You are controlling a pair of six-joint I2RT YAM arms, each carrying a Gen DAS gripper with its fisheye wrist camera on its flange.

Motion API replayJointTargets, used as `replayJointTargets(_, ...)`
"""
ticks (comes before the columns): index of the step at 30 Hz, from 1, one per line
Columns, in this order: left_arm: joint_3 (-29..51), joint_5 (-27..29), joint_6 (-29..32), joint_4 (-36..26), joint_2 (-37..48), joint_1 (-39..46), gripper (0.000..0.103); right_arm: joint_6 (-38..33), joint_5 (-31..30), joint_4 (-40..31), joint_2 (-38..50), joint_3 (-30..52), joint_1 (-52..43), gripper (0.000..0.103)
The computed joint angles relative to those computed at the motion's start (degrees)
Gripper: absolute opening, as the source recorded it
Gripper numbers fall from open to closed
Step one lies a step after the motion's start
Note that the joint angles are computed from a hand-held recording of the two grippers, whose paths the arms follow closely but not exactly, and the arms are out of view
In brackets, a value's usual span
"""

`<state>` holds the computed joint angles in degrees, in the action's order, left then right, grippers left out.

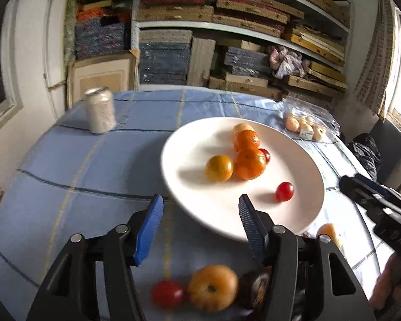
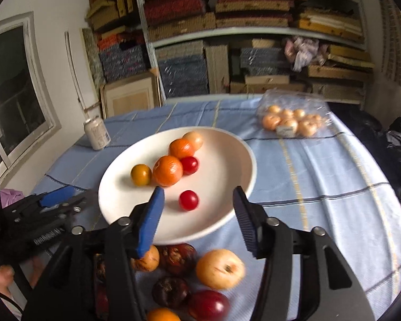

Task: Organize fruits
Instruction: 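Carry the yellow-brown fruit and small tomato over the white plate and release both, then grasp the large red tomato with the left tool while the right tool grasps a dark red plum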

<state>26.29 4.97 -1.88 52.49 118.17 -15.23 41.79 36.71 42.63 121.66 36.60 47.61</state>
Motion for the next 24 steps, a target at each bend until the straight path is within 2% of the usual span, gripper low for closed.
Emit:
replayJointTargets(3,-5.64,2.29,0.44,4.53,-1.41,3.94,0.065,3.73,4.25,3.64,-1.32,-5.70,3.08,0.066)
replayJointTargets(6,-10.98,4.81,1.86,11.04,1.13,9.57,0.067,10.29,7.76,5.76,0.00,-10.88,7.21,0.069)
replayJointTargets(11,-15.20,8.93,5.19,17.85,6.21,16.96,0.068,19.83,8.20,9.31,3.70,-15.48,12.70,0.079)
replayJointTargets(16,-16.17,6.65,6.37,22.02,9.12,14.78,0.068,23.54,9.05,6.76,4.77,-15.06,15.34,0.081)
replayJointTargets(19,-16.55,1.48,8.00,26.48,12.29,10.63,0.068,23.84,9.16,5.29,4.32,-14.55,15.72,0.082)
replayJointTargets(24,-14.57,0.51,8.97,24.12,13.37,8.82,0.068,23.44,8.17,4.27,3.83,-13.90,15.06,0.084)
